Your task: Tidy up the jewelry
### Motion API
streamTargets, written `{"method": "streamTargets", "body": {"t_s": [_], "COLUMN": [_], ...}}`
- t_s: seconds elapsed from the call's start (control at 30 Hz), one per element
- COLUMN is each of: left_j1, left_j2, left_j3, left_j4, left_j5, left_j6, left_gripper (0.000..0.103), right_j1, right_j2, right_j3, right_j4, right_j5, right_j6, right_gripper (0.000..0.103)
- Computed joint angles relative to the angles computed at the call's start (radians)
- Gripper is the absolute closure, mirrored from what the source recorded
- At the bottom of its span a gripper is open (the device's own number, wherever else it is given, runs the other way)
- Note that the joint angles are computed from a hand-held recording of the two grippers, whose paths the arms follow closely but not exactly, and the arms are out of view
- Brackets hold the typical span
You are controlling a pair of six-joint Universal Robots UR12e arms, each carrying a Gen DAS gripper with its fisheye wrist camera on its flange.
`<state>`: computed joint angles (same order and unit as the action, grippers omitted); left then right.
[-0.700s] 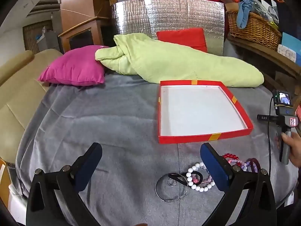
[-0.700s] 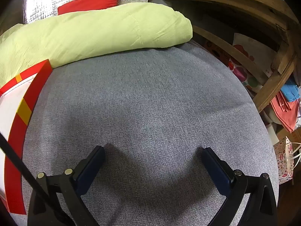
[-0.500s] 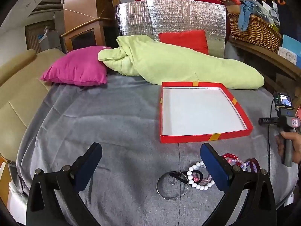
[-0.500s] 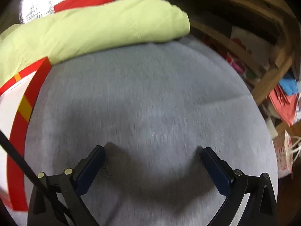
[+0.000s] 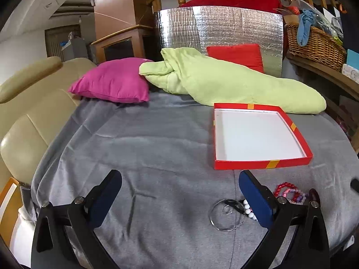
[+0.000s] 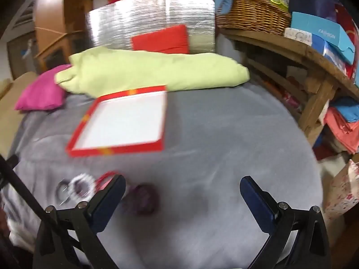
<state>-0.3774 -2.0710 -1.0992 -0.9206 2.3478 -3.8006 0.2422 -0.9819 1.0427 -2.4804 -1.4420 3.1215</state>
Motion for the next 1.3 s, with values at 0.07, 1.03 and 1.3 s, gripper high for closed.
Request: {"method": "streamTargets", "body": {"t_s": [0.07, 1.03, 1.3], "left_j1": [0.000, 0.005, 0.004], "left_j2": [0.002, -0.006, -0.010], "left_j3": [-0.004, -0.012, -0.009], "left_j4": [-0.006, -0.004, 0.002], "left_j5": [0.004, -0.023, -0.028], "left_j6": [-0.005, 0.012, 0.024], "left_gripper": [0.000, 0.000, 0.000], "right_j1": [0.010, 0.052, 0.051], "right_j2": [-0.027, 0.044, 0.042], "right_j3": [0.050, -0.019, -0.014], "right_j4": [-0.025, -0.045, -0.061], "right_j5": [-0.001, -0.013, -0.007], "right_j6": [-0.008, -0.035, -0.031], "right_gripper": [0.000, 0.000, 0.000]}}
